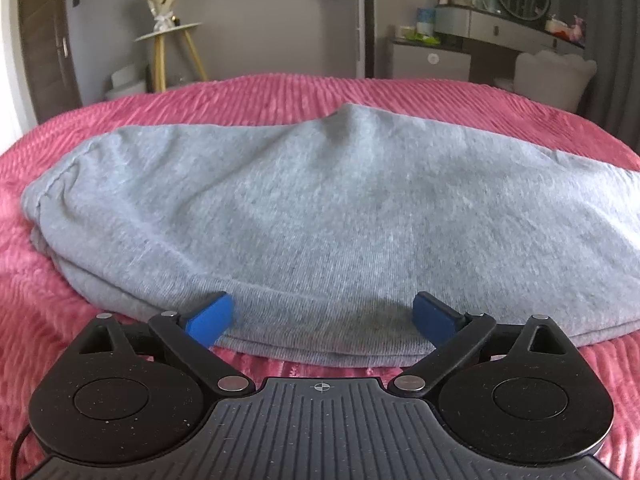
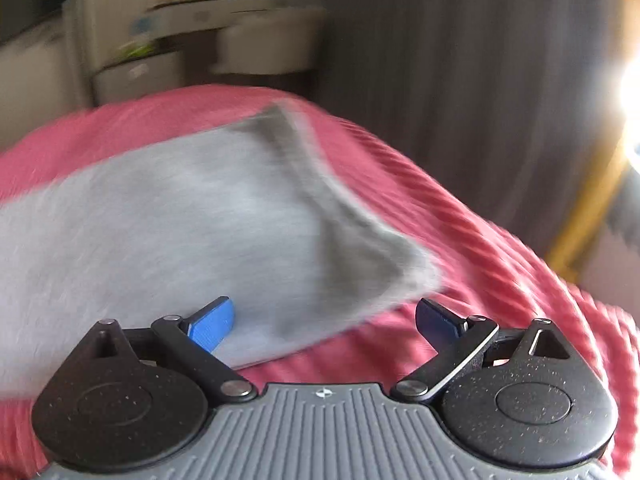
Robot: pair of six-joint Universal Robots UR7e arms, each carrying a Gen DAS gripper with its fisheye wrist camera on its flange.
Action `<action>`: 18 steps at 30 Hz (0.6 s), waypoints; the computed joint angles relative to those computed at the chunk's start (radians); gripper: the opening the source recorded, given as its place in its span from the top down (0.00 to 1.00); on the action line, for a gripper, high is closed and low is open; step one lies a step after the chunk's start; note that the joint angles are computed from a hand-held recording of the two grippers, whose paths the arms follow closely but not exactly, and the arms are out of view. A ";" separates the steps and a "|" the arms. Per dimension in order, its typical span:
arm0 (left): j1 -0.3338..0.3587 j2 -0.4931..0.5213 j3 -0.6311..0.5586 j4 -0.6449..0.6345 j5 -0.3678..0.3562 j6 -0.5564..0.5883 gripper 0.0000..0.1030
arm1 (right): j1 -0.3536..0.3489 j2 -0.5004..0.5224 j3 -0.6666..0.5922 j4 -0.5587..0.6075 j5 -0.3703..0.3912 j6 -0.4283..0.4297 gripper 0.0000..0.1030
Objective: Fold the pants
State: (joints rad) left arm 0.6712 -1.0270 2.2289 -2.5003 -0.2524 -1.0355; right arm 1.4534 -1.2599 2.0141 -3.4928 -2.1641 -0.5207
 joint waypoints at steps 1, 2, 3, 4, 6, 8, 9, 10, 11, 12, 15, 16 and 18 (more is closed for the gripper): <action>0.000 0.005 0.000 0.003 0.007 -0.003 0.01 | -0.006 -0.016 -0.001 0.024 0.001 0.053 0.06; 0.000 0.014 0.001 -0.004 0.015 -0.002 0.01 | -0.009 -0.026 -0.002 0.043 -0.003 0.086 0.06; 0.000 0.019 0.002 -0.011 0.022 0.000 0.00 | -0.009 -0.031 -0.002 0.053 -0.010 0.098 0.06; -0.002 0.024 0.007 -0.022 0.029 0.003 0.00 | -0.008 -0.032 0.001 0.049 -0.013 0.097 0.06; -0.004 0.034 0.018 -0.070 0.040 0.030 0.00 | -0.007 -0.039 0.012 0.040 0.001 0.094 0.06; -0.005 0.038 0.026 -0.107 0.041 0.050 0.00 | -0.007 -0.054 0.025 0.046 0.031 0.110 0.06; -0.004 0.038 0.026 -0.115 0.039 0.056 0.00 | -0.005 -0.060 0.031 0.047 0.045 0.118 0.06; -0.004 0.038 0.027 -0.118 0.039 0.059 0.00 | -0.004 -0.067 0.035 0.053 0.065 0.123 0.06; -0.004 0.040 0.028 -0.126 0.040 0.064 0.00 | -0.002 -0.077 0.044 0.058 0.096 0.124 0.06; -0.004 0.043 0.031 -0.139 0.043 0.070 0.00 | -0.005 -0.085 0.042 0.070 0.124 0.120 0.06; -0.003 0.057 0.037 -0.186 0.052 0.098 0.00 | 0.011 -0.075 0.032 0.080 0.170 0.089 0.06; -0.003 0.061 0.039 -0.202 0.055 0.109 0.00 | 0.010 -0.076 0.032 0.094 0.193 0.076 0.06; -0.004 0.067 0.041 -0.216 0.059 0.120 0.00 | 0.001 -0.080 0.029 0.143 0.226 0.069 0.06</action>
State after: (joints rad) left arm 0.6673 -0.9604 2.2703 -2.7161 -0.1937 -0.9156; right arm 1.4540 -1.3398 2.0434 -3.3497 -1.9386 -0.4518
